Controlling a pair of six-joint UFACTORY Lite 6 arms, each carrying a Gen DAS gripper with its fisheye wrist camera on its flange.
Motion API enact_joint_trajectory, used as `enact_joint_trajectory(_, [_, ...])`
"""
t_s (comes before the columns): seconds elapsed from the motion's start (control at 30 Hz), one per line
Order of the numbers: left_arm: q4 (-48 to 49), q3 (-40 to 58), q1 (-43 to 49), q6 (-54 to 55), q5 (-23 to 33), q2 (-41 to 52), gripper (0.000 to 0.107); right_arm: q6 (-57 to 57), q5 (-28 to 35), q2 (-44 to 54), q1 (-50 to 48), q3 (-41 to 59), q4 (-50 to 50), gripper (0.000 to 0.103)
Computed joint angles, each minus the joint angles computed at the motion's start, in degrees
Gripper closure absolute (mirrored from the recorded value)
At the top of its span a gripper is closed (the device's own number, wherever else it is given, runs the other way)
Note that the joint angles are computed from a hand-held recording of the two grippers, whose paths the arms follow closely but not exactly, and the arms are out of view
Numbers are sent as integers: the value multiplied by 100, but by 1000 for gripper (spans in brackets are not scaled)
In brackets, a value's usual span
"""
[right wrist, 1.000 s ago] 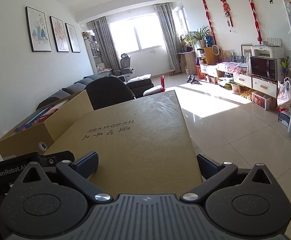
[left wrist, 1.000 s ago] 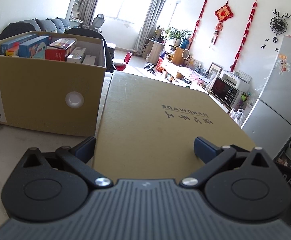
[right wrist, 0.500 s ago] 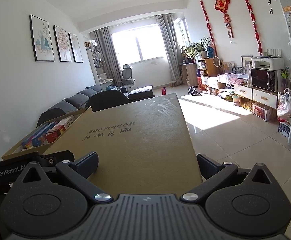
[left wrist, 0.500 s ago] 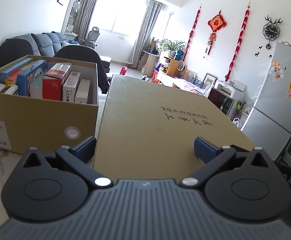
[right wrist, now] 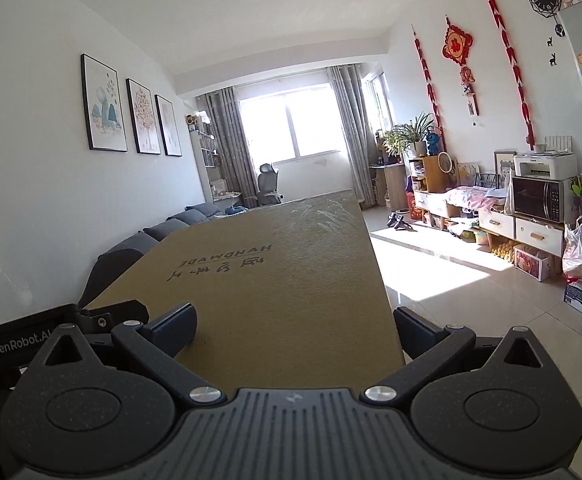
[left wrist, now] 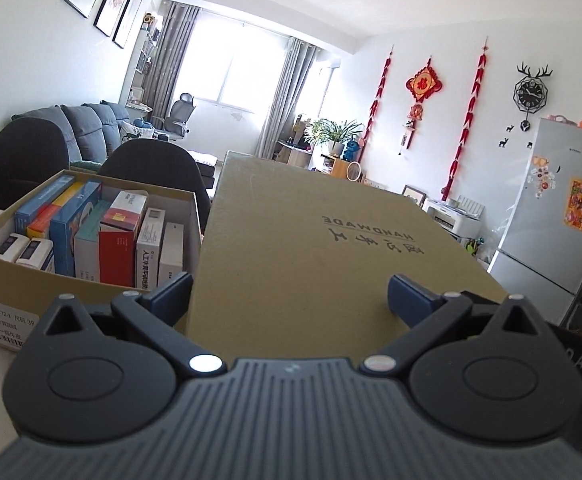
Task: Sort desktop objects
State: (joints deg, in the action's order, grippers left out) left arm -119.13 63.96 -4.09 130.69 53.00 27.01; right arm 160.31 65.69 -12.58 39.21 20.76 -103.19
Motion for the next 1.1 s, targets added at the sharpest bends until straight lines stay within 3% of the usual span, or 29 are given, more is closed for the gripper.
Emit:
enact_joint_trajectory(0.47, [117, 1341, 432, -444, -233, 934, 4, 57, -741, 1050, -798, 1251, -1059, 0])
enact_joint_trajectory(0.73, [496, 2682, 733, -1055, -723, 1726, 4, 322, -1466, 2407, -1300, 2757, -1879, 0])
enact_joint_trajectory(1.1, [950, 3850, 888, -1821, -1185, 2323, 4, -115, -2216, 3639, -1582, 4595, -2076, 0])
